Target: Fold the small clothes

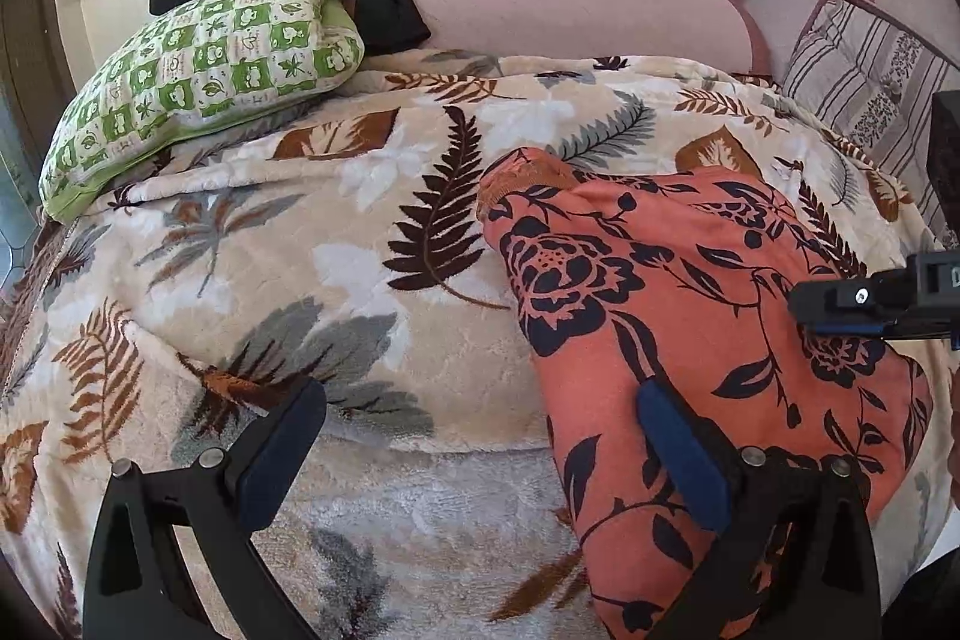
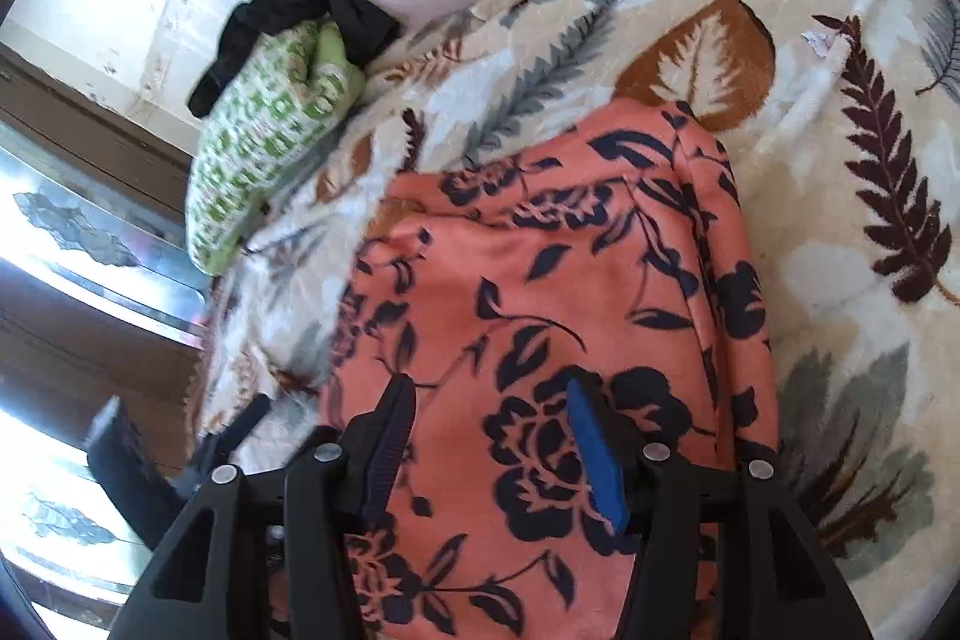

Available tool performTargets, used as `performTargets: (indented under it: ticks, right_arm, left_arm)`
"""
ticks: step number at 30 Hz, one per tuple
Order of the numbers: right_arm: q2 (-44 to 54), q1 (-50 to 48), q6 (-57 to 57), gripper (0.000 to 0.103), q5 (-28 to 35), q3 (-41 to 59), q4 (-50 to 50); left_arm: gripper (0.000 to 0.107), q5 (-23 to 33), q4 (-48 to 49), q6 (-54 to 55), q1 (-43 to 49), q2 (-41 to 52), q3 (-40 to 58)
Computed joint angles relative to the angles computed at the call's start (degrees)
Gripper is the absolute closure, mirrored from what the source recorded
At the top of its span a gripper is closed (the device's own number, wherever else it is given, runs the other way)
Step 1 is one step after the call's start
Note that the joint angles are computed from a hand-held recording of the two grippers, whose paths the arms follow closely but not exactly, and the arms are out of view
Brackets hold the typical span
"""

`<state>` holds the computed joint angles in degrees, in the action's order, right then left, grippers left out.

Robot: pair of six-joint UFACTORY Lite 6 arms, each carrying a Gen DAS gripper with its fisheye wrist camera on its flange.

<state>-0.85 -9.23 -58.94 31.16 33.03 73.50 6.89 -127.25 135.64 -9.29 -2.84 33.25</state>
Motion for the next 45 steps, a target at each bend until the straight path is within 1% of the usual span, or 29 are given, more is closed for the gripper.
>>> performTargets:
  ticks: [1,2,3,6,9,10,12,14,17,19,20,22,23,24,25,26,27,28,29,30,34,36,40,43,45]
  right_arm:
    - [0.62,-0.59,-3.92,0.047,0.34,-0.64,2.71]
    - [0.93,-1.32,-5.44,0.047,1.1,-0.73,3.69]
    - [1.27,-1.97,-4.62,0.047,1.96,-0.27,2.9]
    - [2.12,-3.34,-3.86,0.047,3.66,0.42,2.28]
    - [0.58,-3.79,-0.23,0.047,4.57,0.99,-1.6]
    - [-0.41,-4.0,1.32,0.047,4.96,1.13,-3.34]
    - [-3.17,-4.92,4.08,0.047,5.92,0.74,-7.06]
    - [-6.46,-6.76,4.68,0.047,8.56,-0.06,-9.78]
    - [-12.96,-9.59,5.13,0.047,13.0,-2.92,-12.02]
    - [-17.49,-10.28,6.96,0.047,14.75,-5.24,-13.76]
    - [-19.84,-10.08,8.05,0.047,15.16,-6.57,-14.54]
    - [-24.57,-9.96,8.42,0.047,16.72,-10.79,-14.32]
    - [-26.48,-9.09,9.11,0.047,16.7,-13.33,-14.37]
    - [-27.58,-7.28,10.37,0.047,15.18,-15.98,-14.95]
    - [-28.18,-4.33,12.07,0.047,11.8,-18.51,-15.49]
    - [-28.48,-0.99,11.67,0.047,7.69,-21.26,-13.85]
    - [-31.0,2.29,12.68,0.047,4.2,-23.37,-13.25]
    - [-33.18,5.02,15.87,0.047,2.21,-23.8,-15.04]
    - [-33.68,6.6,19.7,0.047,1.67,-22.9,-18.0]
    - [-33.56,6.7,21.14,0.047,1.97,-22.34,-18.99]
    - [-31.23,3.28,16.35,0.047,3.9,-22.23,-15.33]
    - [-30.31,4.24,16.64,0.047,3.1,-21.72,-15.52]
    - [-29.45,6.21,16.83,0.046,1.32,-21.4,-15.2]
    - [-28.82,7.74,15.75,0.043,0.24,-21.35,-13.32]
    - [-28.46,7.05,13.84,0.041,1.01,-21.31,-12.04]
  left_arm:
    - [0.004,-0.08,-4.67,4.71,-0.31,0.05,-0.11]
    - [0.004,-0.05,-6.95,7.03,-0.44,0.18,-0.12]
    - [0.004,-0.03,-7.59,7.68,-0.49,0.33,-0.09]
    - [0.004,0.22,-5.97,6.24,-0.32,0.59,0.01]
    - [0.004,0.32,-3.26,3.65,-0.11,0.5,0.0]
    - [0.004,0.23,-3.83,4.09,-0.24,0.59,0.08]
    - [0.004,0.31,-3.08,3.36,-0.23,0.72,0.16]
    - [0.004,0.31,-2.79,3.13,-0.17,0.78,0.23]
    - [0.004,0.32,0.11,0.05,-0.02,0.93,0.43]
    - [0.004,0.26,0.46,-0.45,0.06,0.62,0.16]
    - [0.004,0.17,-0.67,0.72,-0.02,0.4,-0.02]
    - [0.004,-0.1,-6.93,7.05,-0.52,-0.16,-0.57]
    - [0.004,-0.13,-9.59,9.64,-0.71,-0.27,-0.76]
    - [0.004,-0.11,-9.85,9.82,-0.7,-0.32,-0.84]
    - [0.004,0.01,-7.71,7.61,-0.64,-0.18,-0.82]
    - [0.004,0.07,-7.94,7.77,-0.71,0.0,-0.85]
    - [0.004,0.0,-10.5,10.33,-0.74,0.04,-0.93]
    - [0.004,0.18,-15.36,15.25,-0.92,-0.15,-1.3]
    - [0.004,0.27,-17.83,17.77,-0.97,-0.33,-1.5]
    - [0.004,0.38,-18.85,18.81,-0.96,-0.48,-1.69]
    - [0.004,0.8,-20.88,20.99,-0.92,-0.5,-2.0]
    - [0.004,0.8,-22.35,22.55,-0.98,-0.42,-1.99]
    - [0.004,0.84,-21.16,21.42,-0.9,0.07,-1.61]
    - [0.004,0.82,-16.92,17.1,-0.67,0.63,-1.06]
    - [0.004,0.94,-15.84,16.06,-0.65,1.01,-0.76]
